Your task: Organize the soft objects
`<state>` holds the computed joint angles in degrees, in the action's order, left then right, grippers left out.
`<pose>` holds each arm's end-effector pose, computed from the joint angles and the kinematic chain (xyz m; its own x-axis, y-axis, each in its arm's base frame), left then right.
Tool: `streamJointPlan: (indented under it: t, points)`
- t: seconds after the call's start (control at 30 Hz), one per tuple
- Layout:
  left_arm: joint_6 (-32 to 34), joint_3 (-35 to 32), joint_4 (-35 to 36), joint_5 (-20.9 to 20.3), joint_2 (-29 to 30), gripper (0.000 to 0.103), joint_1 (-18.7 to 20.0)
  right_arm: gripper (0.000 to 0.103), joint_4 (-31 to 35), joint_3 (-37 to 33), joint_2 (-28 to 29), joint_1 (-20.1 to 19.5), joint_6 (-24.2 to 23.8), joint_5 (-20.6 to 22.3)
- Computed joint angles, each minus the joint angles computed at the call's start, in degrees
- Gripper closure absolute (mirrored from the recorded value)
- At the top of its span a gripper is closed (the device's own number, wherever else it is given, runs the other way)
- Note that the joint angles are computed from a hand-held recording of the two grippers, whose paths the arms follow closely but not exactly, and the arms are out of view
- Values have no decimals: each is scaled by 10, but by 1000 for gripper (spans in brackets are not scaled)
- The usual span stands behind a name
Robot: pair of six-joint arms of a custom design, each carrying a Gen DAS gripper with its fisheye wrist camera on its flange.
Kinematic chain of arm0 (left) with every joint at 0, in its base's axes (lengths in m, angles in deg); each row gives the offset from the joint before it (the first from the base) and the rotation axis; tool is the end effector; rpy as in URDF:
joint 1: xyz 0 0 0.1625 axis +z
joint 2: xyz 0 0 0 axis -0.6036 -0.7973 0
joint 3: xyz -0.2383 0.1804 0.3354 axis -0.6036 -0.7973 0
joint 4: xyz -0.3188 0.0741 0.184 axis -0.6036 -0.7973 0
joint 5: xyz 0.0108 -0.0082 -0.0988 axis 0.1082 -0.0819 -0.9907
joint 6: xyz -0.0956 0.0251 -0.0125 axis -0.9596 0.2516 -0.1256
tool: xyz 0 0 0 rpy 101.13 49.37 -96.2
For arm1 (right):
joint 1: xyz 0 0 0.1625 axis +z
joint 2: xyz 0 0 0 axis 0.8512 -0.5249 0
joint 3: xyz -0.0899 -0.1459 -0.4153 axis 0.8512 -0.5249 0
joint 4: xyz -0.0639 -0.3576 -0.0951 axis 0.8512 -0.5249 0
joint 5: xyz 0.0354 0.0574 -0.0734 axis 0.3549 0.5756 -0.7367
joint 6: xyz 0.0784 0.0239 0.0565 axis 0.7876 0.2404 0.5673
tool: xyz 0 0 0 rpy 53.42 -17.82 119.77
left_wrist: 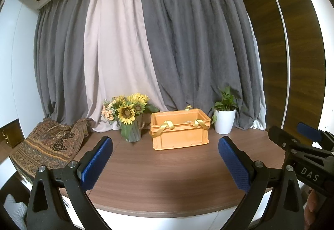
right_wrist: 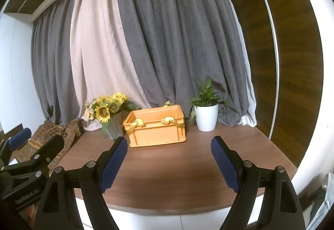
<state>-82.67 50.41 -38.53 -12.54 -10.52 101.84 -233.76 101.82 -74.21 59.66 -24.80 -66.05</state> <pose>-0.1035 -0.6643 0.3849 -0.6542 -0.0123 -0.7562 0.7371 0.2137 -0.6411 0.4500 -0.6779 0.0455 -0.7923 -0.0629 0.6069 -0.6011 0.2510 -0.7588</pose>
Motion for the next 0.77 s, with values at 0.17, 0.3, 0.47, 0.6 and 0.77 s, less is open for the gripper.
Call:
streamJointPlan:
  t: [0.17, 0.3, 0.47, 0.6, 0.77]
  points:
    - [-4, -3, 8, -4, 1, 0, -2, 20, 1, -1, 0, 0, 1, 0]
    - [-6, -7, 12, -2, 4, 0, -1, 20, -5, 8, -1, 1, 2, -2]
    - [-6, -7, 14, -1, 3, 0, -2, 20, -12, 18, -4, -1, 4, -1]
    - [-6, -8, 16, 0, 3, 0, -1, 20, -15, 21, -5, -1, 5, -2]
    - [-6, -12, 20, 2, 5, 0, 0, 20, -15, 21, -3, -2, 6, -4]
